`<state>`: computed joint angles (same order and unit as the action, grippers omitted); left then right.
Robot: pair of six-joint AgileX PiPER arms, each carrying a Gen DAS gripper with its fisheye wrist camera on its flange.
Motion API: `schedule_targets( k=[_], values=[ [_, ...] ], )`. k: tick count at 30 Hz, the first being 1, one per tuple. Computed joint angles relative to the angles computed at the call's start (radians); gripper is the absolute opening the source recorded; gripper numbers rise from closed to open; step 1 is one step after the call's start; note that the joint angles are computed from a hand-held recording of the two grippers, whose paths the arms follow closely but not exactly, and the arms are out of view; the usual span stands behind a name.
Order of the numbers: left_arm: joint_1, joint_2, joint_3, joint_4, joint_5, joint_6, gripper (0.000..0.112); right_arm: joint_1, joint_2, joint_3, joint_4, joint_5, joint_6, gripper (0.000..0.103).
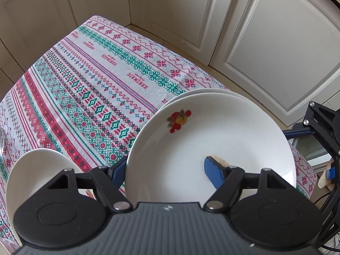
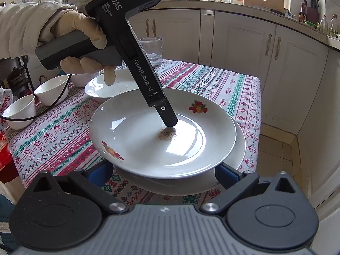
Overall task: Organize plates and bowls
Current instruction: 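Carry the stained plate over the deep plate and lower it on top, then open the left tool and pull it back from the stacked plates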
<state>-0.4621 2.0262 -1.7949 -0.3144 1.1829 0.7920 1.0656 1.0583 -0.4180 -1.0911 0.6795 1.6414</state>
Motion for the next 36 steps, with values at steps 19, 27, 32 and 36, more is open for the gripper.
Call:
schedule_targets(
  k=[19, 27, 32, 36],
  values=[
    [-0.013, 0.011, 0.009, -0.001, -0.033, 0.015, 0.077, 0.098, 0.004, -0.009, 0.057, 0.13, 0.046, 0.103],
    [0.054, -0.207, 0.235, -0.123, -0.186, 0.111, 0.092, 0.24, 0.027, -0.067, 0.018, 0.292, 0.111, 0.103],
    [0.096, -0.408, 0.444, -0.177, -0.331, 0.154, 0.095, 0.314, 0.089, -0.14, 0.017, 0.387, 0.139, 0.103],
    [0.147, -0.562, 0.613, -0.241, -0.426, 0.203, 0.095, 0.372, 0.144, -0.193, 0.011, 0.456, 0.198, 0.103]
  ],
)
